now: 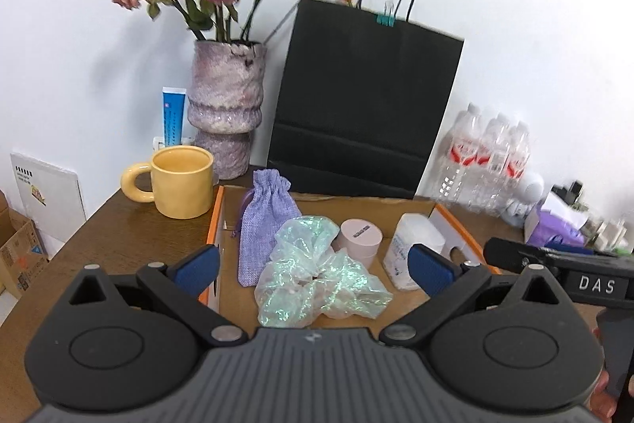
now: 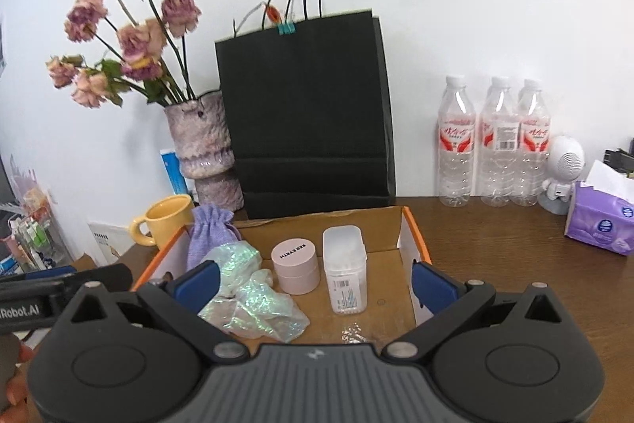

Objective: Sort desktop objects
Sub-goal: 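Withdraw both tools from the box toward the remaining table items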

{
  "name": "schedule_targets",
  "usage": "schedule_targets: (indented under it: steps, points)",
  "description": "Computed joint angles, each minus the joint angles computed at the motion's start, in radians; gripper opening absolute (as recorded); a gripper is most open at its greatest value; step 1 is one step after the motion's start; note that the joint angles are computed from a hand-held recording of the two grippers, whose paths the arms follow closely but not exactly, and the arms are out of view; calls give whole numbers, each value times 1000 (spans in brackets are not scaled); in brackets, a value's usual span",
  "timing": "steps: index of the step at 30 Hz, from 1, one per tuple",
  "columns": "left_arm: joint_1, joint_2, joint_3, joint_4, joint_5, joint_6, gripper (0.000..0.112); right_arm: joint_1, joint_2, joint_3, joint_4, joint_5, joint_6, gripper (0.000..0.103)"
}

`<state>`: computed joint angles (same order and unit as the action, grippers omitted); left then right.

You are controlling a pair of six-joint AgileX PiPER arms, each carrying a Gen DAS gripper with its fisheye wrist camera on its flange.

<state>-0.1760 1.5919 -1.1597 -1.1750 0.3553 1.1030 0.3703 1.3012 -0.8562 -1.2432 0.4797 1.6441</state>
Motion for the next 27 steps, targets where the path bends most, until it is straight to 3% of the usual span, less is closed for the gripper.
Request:
schedule_targets:
  steps: [15,27]
  points:
    - [140,-254,209,-85,107,130,103,345,-208,112,18,331,69,103]
    - [318,-394,342,-149,244,249,103,717,-259,154,10,681,178,103]
